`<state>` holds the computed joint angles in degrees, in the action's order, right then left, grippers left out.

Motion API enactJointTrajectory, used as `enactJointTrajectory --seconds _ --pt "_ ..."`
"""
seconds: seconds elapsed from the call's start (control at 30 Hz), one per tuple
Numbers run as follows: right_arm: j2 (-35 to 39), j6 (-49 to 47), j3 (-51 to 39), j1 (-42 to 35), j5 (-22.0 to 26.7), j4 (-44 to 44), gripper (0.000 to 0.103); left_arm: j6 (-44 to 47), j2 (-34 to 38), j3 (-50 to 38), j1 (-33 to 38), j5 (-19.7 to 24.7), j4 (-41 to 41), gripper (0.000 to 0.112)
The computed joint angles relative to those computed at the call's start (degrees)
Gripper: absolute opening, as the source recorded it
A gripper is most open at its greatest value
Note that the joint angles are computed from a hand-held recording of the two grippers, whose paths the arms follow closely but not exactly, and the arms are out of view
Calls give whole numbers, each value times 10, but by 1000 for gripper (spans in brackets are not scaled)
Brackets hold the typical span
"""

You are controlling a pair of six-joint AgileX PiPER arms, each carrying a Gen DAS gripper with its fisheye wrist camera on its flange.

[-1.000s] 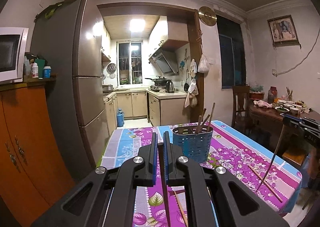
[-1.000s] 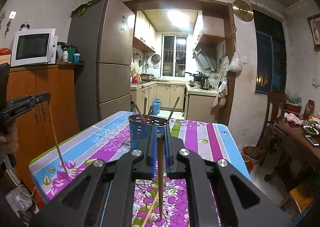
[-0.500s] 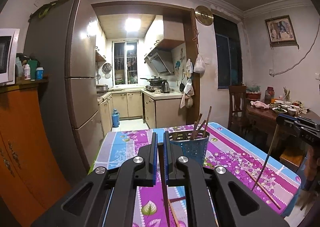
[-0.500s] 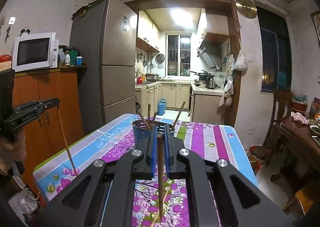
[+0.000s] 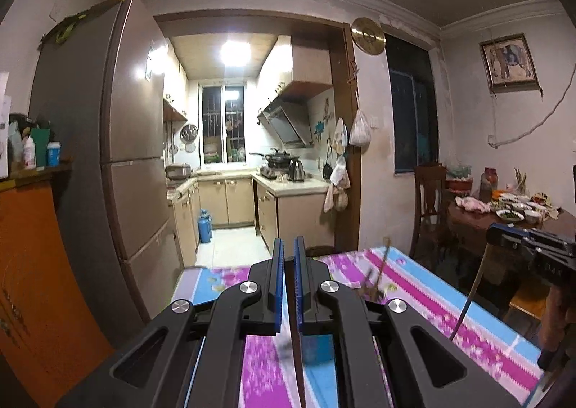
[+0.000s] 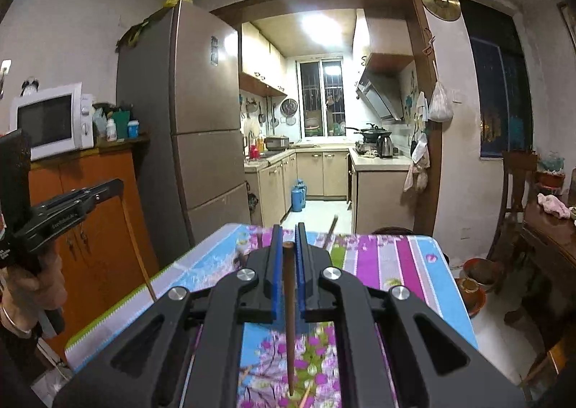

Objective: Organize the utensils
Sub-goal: 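Lower the right tool's chopstick into the holder while the left tool holds its chopstick above it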

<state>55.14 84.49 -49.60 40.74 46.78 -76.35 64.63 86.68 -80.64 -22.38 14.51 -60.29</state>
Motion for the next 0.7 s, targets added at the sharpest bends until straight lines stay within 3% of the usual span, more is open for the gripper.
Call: enactJointTrajectory --seconds 0.17,0.3,0.47,0.53,0.63,0.7 --pt "44 -62 -89 -104 -90 27 5 -208 80 -158 -30 -4 200 7" --pt "97 -87 -155 -188 -160 46 5 -377 165 -309 -52 25 355 7" --pt "155 -90 -211 -252 -220 62 5 -502 276 -482 -80 64 486 7" --pt "176 -72 -220 -275 -247 55 6 -522 323 -555 -84 94 501 7" --pt "196 -24 -214 -296 -275 29 6 -541 369 -598 -90 99 516 7" --pt "210 56 -196 -308 -291 -36 5 -534 386 -600 -89 94 502 7"
